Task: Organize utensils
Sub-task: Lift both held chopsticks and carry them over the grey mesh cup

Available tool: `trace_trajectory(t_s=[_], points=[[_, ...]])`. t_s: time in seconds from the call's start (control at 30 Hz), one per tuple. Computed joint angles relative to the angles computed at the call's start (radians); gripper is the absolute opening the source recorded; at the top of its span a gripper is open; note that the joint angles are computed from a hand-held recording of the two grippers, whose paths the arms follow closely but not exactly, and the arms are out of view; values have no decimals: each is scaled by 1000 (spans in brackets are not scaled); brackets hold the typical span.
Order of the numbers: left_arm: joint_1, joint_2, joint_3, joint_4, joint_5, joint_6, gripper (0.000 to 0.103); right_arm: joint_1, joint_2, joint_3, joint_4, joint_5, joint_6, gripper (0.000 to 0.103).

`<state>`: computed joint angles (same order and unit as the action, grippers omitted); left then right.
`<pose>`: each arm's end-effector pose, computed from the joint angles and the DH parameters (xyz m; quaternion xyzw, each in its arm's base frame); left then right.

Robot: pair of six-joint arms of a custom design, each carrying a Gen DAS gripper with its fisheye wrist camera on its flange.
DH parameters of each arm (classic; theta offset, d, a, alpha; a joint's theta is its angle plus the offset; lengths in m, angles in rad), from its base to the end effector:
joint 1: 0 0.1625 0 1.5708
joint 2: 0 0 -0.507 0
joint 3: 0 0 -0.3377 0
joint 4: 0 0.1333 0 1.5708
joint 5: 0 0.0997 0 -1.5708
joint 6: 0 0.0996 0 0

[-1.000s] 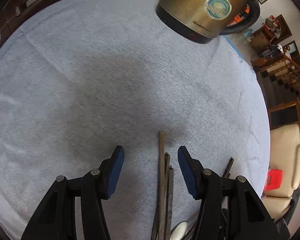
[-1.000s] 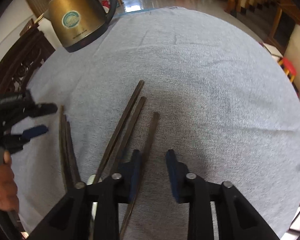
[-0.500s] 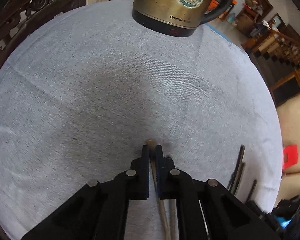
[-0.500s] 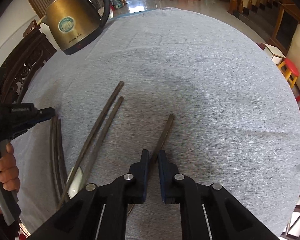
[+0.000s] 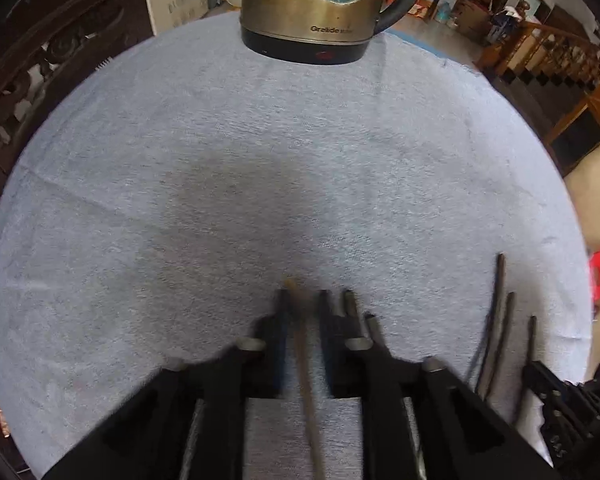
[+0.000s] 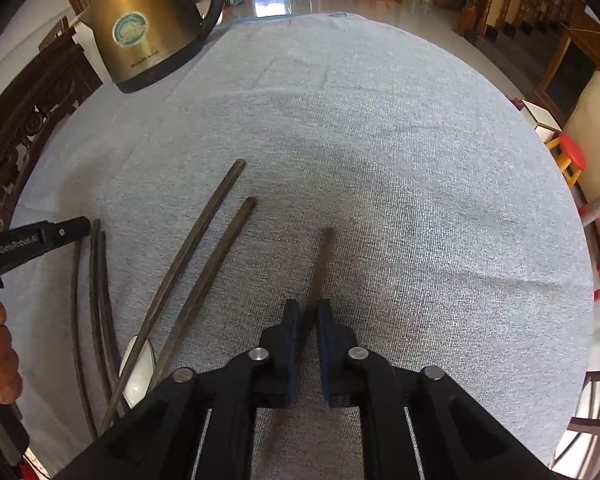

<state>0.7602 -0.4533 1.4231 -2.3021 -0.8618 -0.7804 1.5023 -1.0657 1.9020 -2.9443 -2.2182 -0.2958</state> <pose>-0.3894 -0.6437 0.0090 0.0554 0.9304 -0.1681 0.3209 0.0321 -0.6016 0.3383 0.0198 -0.9177 0.1919 0.3472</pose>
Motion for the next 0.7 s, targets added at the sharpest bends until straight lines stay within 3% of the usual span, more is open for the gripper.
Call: trace_trajectory(t_s=[0.23,0.47,0.7], points=[[-71,-90,221,-250,23,36,5,-29,-112,155,-176,194,-65,6],[-249,-202,446,-506,156,108,5,-11,-245,361,-452,370,-133,6],[-423,-265,621,-671,300,90,5,38,-314,564,-808,442,-162,6]])
